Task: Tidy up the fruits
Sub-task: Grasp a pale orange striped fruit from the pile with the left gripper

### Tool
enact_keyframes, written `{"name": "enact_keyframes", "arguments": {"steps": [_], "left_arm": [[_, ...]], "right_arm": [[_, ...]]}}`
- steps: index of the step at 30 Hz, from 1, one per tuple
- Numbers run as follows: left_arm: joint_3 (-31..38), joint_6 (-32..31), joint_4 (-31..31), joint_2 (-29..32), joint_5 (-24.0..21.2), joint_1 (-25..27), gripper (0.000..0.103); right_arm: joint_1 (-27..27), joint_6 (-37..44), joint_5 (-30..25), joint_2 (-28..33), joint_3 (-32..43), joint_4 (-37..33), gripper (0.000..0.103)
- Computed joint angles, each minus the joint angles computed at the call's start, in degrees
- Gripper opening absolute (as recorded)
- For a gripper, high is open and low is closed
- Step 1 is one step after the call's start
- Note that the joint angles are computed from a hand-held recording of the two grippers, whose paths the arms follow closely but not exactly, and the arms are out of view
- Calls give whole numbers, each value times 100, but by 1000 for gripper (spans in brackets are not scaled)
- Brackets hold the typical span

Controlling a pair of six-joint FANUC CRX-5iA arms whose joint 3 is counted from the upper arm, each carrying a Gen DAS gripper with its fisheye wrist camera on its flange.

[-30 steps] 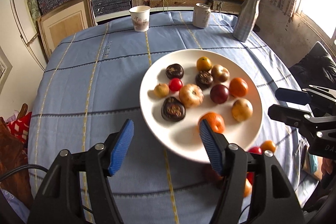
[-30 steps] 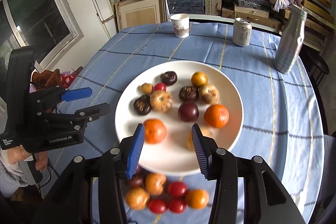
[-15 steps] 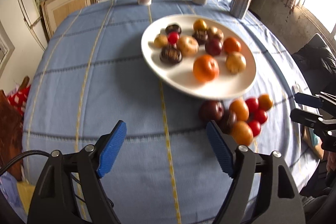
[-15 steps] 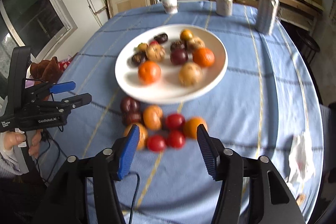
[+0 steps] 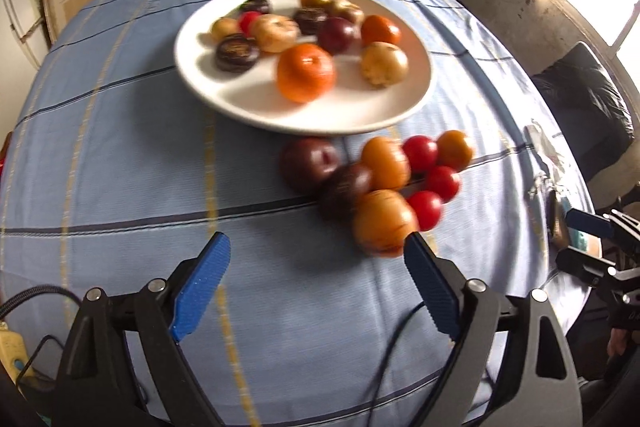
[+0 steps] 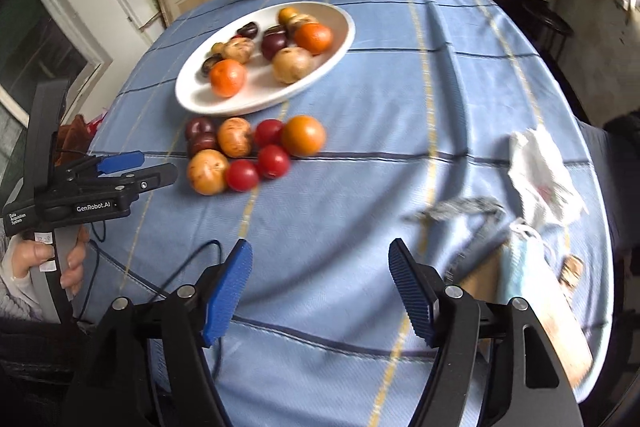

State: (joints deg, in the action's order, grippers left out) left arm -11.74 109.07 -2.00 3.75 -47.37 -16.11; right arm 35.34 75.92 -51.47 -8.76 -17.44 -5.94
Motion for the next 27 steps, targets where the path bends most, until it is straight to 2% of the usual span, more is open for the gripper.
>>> {"name": "enact_keyframes", "arguments": {"steps": [4, 9, 13, 17, 21, 27], "left_arm": [[244, 3, 10, 238, -10, -117, 87], [542, 307, -366, 515, -264, -254, 87], [312, 338, -503, 291, -275, -194, 92], [27, 656, -798, -78, -506, -100, 91], [-379, 554, -493, -450, -212, 99, 91], [-227, 201, -288, -200, -2, -51, 90]], "right_arm": [[-143, -141, -8, -129, -152, 59, 73], [-260, -124, 6, -165, -183, 25, 73], [-282, 119, -18, -67, -59, -137, 73], [-217, 378, -50, 44, 76, -279, 73], [-195, 568, -146, 168, 205, -381, 73], [-236, 576, -183, 180, 209, -319, 73]]}}
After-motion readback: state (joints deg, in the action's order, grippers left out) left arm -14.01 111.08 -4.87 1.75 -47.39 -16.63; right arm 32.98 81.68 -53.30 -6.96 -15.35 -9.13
